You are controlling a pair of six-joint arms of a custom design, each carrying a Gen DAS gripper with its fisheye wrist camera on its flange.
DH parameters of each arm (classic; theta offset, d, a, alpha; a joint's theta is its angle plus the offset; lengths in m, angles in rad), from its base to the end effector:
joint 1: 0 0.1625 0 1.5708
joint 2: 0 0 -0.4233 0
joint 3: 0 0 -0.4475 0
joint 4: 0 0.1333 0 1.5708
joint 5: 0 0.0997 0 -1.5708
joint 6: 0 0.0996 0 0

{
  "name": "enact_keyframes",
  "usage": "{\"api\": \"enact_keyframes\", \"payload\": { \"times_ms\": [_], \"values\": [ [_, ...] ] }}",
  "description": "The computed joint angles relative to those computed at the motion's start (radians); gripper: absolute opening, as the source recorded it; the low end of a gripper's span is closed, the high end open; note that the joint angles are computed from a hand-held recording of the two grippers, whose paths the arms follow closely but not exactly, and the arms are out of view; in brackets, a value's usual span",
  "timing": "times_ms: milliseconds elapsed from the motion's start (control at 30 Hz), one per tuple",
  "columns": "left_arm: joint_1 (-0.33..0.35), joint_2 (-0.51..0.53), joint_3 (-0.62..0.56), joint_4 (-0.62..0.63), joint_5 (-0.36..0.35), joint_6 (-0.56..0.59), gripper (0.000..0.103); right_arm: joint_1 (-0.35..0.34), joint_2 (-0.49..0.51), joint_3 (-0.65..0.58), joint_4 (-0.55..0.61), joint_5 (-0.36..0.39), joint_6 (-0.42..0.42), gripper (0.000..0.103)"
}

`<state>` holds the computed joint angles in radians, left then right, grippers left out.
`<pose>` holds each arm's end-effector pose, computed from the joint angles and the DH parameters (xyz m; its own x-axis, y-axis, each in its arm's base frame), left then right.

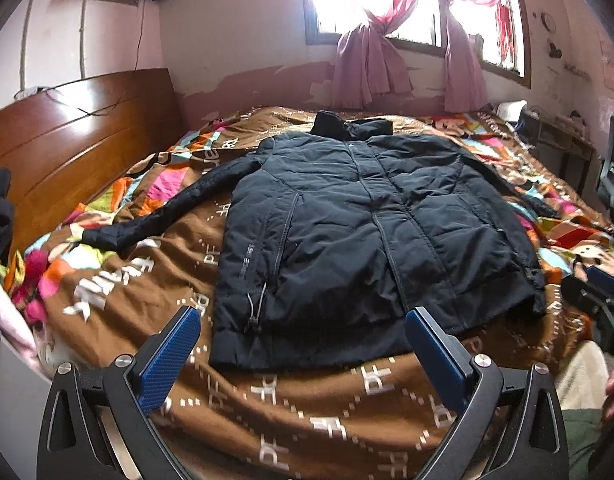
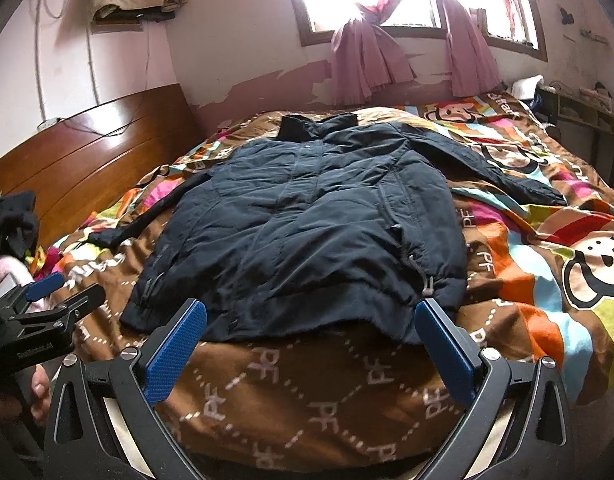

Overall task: Fold large clothes
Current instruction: 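Reach the right tool to a jacket sleeve cuff and close on it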

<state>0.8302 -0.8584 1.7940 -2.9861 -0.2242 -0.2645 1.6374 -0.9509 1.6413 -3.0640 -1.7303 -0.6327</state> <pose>-0.2624 -0.6285 0.1490 -0.6079 -0.3469 -0.7142 0.4555 0.5844 -0.6716 0.1659 -0.7215 0.2255 -0.7732 -0.3709 0.5143 -0.6243 0.5875 -0.5148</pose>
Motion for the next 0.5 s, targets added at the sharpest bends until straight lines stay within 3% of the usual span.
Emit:
{"api": "enact_keyframes", "payload": {
  "times_ms": [167, 367, 500],
  "values": [
    [0.048, 0.078, -0.148, 0.033, -0.01, 0.128, 0.103, -0.024, 0.067, -0.153, 0.079, -0.018, 0.027, 0.102],
    [0.103, 0.158, -0.335, 0.076, -0.112, 0.208, 0.103, -0.077, 0.164, -0.38, 0.177, -0.058, 0.151, 0.102],
    [0.131, 0.25, -0.483, 0.051, -0.131, 0.311, 0.103, -0.108, 0.224, -0.535, 0.25, -0.094, 0.18, 0.102]
  ]
}}
